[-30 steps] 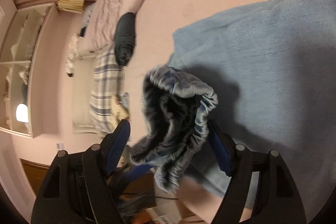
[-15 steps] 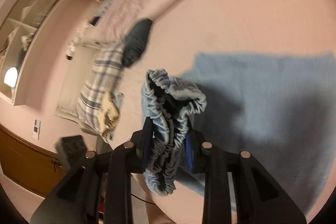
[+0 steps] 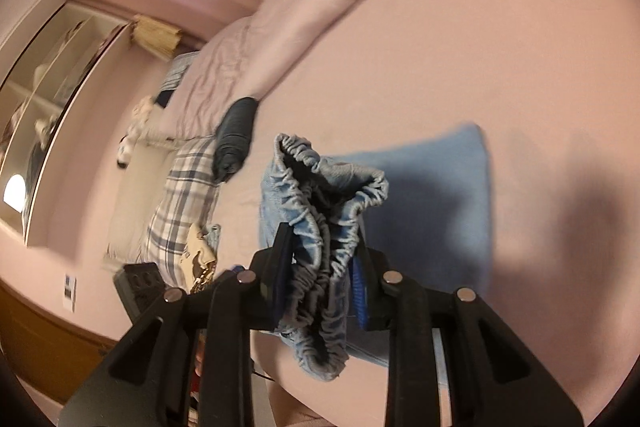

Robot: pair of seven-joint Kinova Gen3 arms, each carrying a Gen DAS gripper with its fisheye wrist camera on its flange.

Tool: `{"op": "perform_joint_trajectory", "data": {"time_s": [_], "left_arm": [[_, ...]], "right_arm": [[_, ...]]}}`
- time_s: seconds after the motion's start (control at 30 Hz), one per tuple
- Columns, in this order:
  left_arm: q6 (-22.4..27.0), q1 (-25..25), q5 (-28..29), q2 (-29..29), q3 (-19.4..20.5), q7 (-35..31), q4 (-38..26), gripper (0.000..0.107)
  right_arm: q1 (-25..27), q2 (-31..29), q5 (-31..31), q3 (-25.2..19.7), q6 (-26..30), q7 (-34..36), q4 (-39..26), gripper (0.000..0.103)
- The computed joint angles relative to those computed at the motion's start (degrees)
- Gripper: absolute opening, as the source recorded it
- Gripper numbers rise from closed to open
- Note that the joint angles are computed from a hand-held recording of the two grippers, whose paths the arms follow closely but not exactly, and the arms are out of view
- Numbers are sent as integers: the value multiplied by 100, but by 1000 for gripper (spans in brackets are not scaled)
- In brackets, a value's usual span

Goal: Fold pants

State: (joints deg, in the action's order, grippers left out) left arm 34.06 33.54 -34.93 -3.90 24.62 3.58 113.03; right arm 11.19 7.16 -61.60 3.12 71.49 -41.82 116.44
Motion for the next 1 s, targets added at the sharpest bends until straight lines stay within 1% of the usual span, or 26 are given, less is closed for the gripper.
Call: {"op": "perform_joint_trajectory", "data": {"time_s": [0.1,0.2,0.27,0.3,0.43,0.57,0.6,0.67,0.7,0.77,0.83,0.87,0.9,0.93,1.0], "left_arm": [[141,98,102,285,-75,-374,-302,49],[228,277,235,503,-261,-721,-521,49],[358,353,309,674,-315,-976,-724,49],[385,474,319,710,-418,-1031,-758,49],[533,712,372,982,-617,-1381,-1070,49],[600,786,724,1301,-809,-1951,-1333,49],[723,850,736,1431,-871,-2022,-1445,49],[855,913,882,1648,-976,-2235,-1597,49],[889,970,911,1708,-1038,-2286,-1639,49],[864,1145,796,1718,-1185,-2205,-1627,49],[821,1162,868,1692,-1233,-2264,-1600,49],[782,1166,893,1677,-1249,-2279,-1575,49],[770,1183,896,1673,-1263,-2276,-1565,50],[754,1183,901,1679,-1278,-2288,-1558,50],[793,1203,912,1679,-1292,-2293,-1559,50]], "right_arm": [[-2,138,132,5,-73,-60,21,26],[55,230,104,-10,-115,5,46,26],[70,224,79,-32,-112,-9,40,26],[80,216,75,-37,-109,3,40,26],[147,122,-12,-9,-69,118,83,26],[276,153,-7,95,-39,257,166,26],[269,149,34,95,-114,253,192,26],[182,78,161,48,-451,327,263,27],[160,93,158,38,-565,380,314,28],[208,211,105,52,-543,440,338,31],[232,193,204,55,-542,401,295,36],[217,156,301,49,-555,335,248,36],[194,95,386,41,-582,259,216,39],[146,-18,487,27,-665,156,198,44],[-69,-431,838,-38,-1069,-137,184,46]]}}
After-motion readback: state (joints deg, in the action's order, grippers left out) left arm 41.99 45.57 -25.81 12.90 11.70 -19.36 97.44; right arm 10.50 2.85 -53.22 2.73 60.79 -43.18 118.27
